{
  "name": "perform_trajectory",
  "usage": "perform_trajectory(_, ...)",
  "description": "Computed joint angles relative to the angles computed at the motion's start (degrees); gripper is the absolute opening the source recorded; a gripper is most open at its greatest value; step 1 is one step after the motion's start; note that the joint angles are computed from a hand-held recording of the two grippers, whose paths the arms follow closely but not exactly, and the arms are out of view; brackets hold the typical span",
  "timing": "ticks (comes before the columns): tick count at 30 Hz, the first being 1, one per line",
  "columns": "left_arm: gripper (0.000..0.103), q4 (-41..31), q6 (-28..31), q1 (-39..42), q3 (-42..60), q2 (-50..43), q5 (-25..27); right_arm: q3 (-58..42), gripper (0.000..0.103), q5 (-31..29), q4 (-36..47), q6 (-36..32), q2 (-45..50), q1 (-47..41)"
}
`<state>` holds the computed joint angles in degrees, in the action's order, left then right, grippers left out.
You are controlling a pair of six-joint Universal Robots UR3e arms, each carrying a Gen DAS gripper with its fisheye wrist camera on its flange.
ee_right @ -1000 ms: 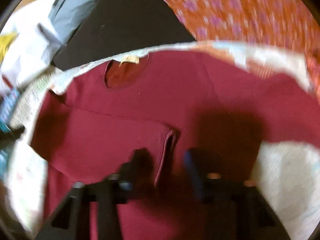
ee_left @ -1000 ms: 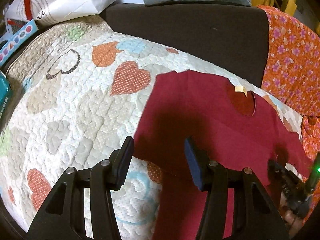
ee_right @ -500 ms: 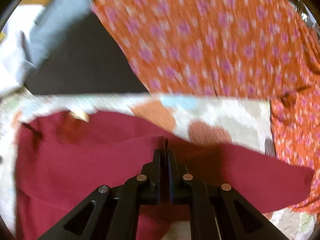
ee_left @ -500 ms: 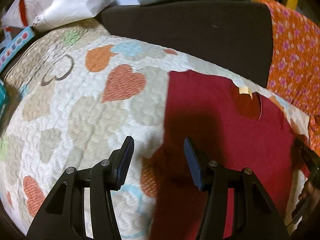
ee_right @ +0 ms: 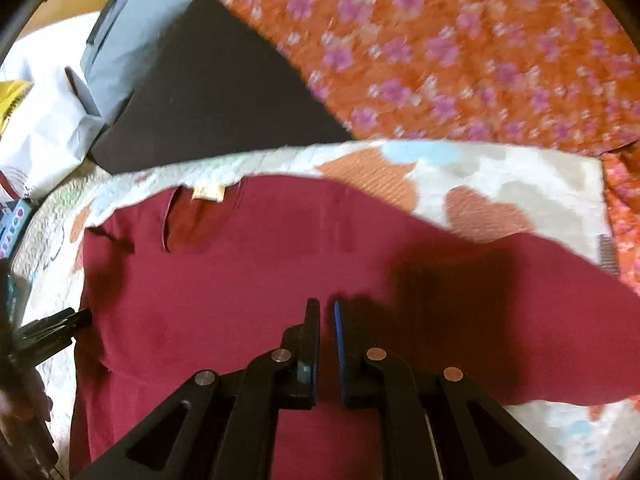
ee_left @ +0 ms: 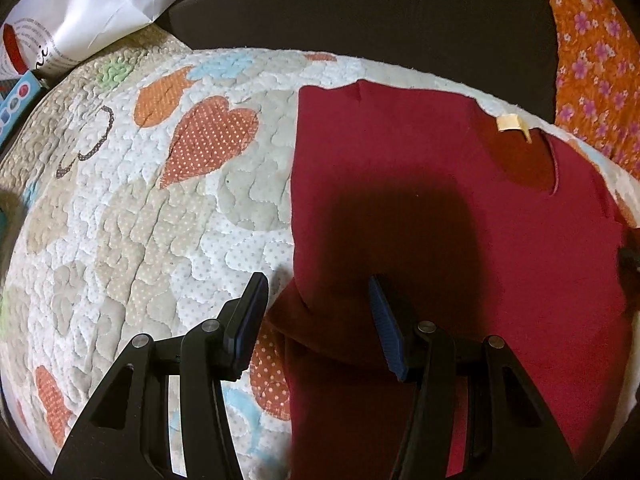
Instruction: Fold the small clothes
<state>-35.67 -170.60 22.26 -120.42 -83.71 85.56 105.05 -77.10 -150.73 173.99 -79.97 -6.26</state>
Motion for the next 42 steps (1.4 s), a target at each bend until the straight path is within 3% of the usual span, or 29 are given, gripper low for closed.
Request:
perform_trajectory(3, 0.055, 0.02, -0.69, 0.5, 0.55, -1.17, -0.57, -0.22, 0.006, -0.99, -5.37, 0.85, 3.71, -0.49)
perform_trajectory(7, 0.056, 0.72, -0.94, -0.09, 0.47, -1.09, 0.52, -3.55, 0.007, -5.77, -0.59, 1.57, 2.98, 1.33)
perform_trajectory(11, 0.056, 1.46, -0.76, -1.0, 0.13, -0.88, 1.92, 2.42, 0.01, -0.25, 1.5, -1.47, -4.31, -2.47)
perform_trajectory(16, 0.056, 1.11, -1.19, -1.87, -0.13, 0.14, 3.11, 9.38, 0.014, 0.01, -1.06, -2.22, -6.61, -2.67)
perform_trajectory(18, 0.056, -0.14, -1.06, -1.47, -0.13, 1.78, 2.38, 11.91, 0.015, 0.22, -5.46, -1.96, -6.6, -2.9)
perform_trajectory(21, 0.056, -2.43, -1.03, 0.0, -0.24, 5.22, -0.38, 12.16, 0.017, 3.3, -0.44, -2.75, -10.01, -5.57)
perform_trajectory(23, 0.056, -4.66, -1.16, 1.12, -0.03, 7.4, -3.37, 16.65, 0.024, 8.02, 1.89, -3.27, -16.16, -10.94)
perform_trajectory(26, 0.056, -6.27, -1.75, 0.69, 0.32, 8.42, -5.0, 23.95, 0.045, 12.26, 5.76, -4.7, -25.55, -20.27)
perform_trajectory(33, 0.056, -6.84, -2.41, -2.29, 0.5, 8.11, -4.58, 32.13, 0.046, 22.5, 29.68, -19.61, -44.29, -52.51)
perform_trajectory(38, 0.056, -5.84, -2.81, -3.57, 0.64, 6.66, -3.99, 30.76, 0.047, 27.1, 31.94, -21.46, -38.67, -64.51)
perform_trajectory(42, 0.056, -5.7, -3.01, -4.17, 0.96, 5.57, -3.25, 28.98, 0.047, 32.94, 28.2, -18.17, -28.0, -66.7)
